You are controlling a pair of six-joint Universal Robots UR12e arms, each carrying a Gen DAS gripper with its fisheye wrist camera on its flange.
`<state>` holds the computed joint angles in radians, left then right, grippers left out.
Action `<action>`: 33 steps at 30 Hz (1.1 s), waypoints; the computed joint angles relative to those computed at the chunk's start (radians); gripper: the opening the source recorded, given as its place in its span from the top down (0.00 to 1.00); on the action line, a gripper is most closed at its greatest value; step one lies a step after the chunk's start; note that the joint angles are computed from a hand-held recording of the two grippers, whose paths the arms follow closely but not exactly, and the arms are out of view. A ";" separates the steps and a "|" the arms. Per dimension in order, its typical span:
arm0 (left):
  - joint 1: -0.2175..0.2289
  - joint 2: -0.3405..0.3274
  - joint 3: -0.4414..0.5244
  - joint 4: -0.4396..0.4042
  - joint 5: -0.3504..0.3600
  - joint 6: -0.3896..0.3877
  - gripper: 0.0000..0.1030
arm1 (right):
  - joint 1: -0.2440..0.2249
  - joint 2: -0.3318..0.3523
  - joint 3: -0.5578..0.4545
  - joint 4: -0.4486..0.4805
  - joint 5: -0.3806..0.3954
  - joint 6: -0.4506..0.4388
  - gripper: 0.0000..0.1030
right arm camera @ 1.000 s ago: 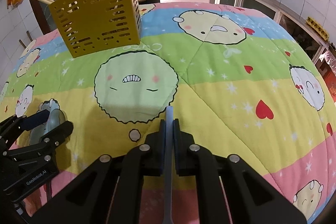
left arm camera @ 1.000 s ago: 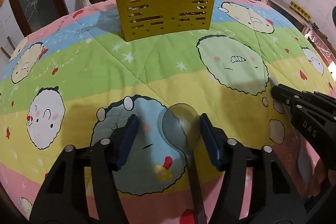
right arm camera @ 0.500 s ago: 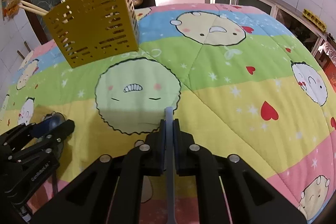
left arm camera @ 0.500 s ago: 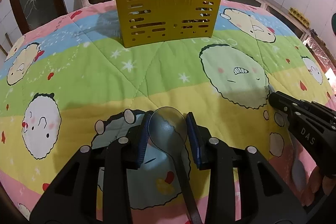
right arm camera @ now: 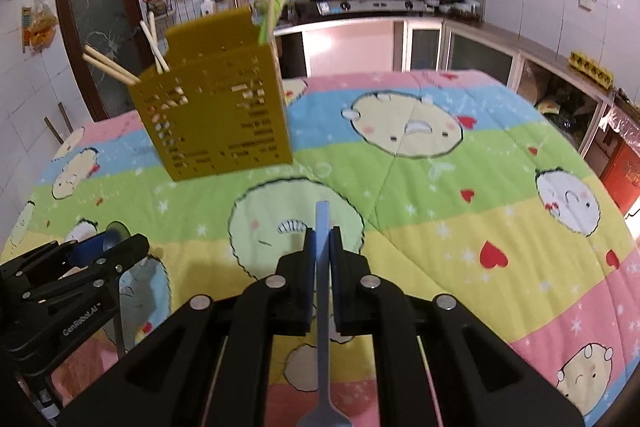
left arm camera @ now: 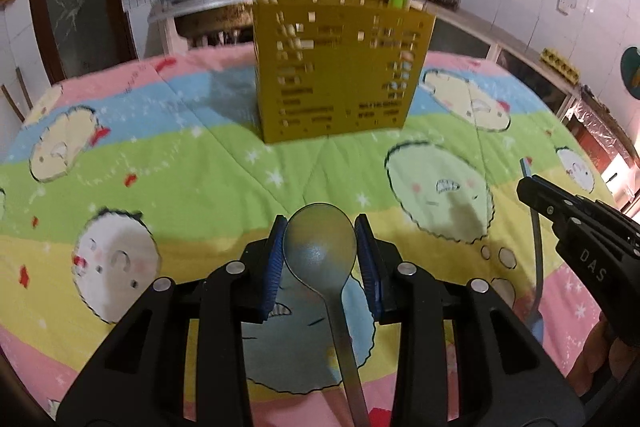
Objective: Organize utensils
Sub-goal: 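Lift the spoon with the left gripper while the right gripper lifts the fork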
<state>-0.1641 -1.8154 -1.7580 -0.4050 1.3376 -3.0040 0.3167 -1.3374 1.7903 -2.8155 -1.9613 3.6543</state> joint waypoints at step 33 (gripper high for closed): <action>0.074 0.048 -0.078 0.383 -0.080 -0.040 0.68 | 0.055 0.024 -0.006 -0.297 -0.162 -0.107 0.93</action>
<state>-0.0897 -1.7678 -1.8357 -0.0223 1.2573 -3.0439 0.3718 -1.3131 1.7840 -3.1123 -2.1234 3.5468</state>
